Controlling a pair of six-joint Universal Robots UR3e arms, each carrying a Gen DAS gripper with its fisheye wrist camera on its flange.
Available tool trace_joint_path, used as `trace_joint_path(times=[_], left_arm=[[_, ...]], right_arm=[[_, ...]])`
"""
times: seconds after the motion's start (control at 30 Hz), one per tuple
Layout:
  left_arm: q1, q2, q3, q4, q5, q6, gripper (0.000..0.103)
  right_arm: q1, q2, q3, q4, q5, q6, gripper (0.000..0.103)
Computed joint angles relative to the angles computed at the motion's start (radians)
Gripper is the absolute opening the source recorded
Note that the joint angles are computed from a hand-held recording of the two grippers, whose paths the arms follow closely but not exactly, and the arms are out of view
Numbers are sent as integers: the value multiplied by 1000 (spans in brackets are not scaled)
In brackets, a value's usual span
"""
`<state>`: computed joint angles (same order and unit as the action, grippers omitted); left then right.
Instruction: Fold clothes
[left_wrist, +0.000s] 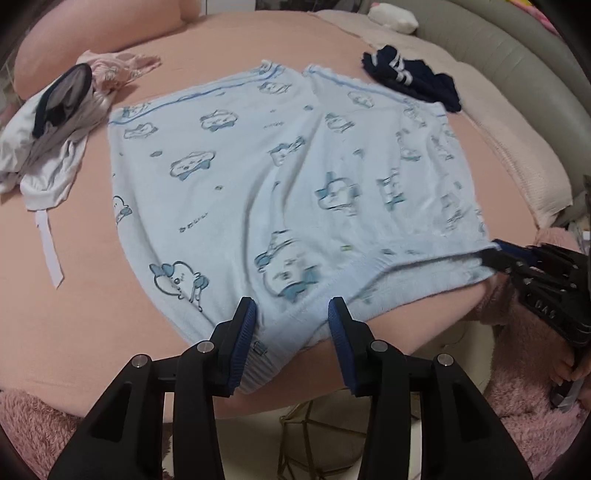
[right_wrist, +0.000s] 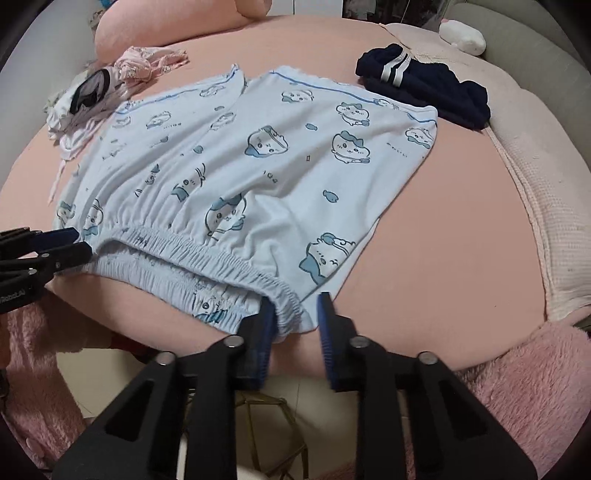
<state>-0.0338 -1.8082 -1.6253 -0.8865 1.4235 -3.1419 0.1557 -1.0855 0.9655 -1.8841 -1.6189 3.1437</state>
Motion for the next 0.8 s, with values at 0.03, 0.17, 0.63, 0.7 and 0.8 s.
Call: trace_joint_path(times=[0.03, 0.17, 0.63, 0.7, 0.8], left_arm=[[14, 5, -3, -9, -4, -2, 44], [49, 28, -17, -39, 41, -26, 45], [160, 166, -170, -8, -105, -92, 46], [120, 159, -154, 18, -93, -74, 46], [71, 90, -78, -13, -38, -96, 46]], right_arm=[[-8, -9, 0, 18, 2, 18, 15], [-40, -53, 25, 64, 38, 54, 15], [-98, -193, 130, -27, 159, 63, 36], [-77, -131, 32, 42, 170, -11, 36], [-35, -60, -22, 89, 151, -29, 36]])
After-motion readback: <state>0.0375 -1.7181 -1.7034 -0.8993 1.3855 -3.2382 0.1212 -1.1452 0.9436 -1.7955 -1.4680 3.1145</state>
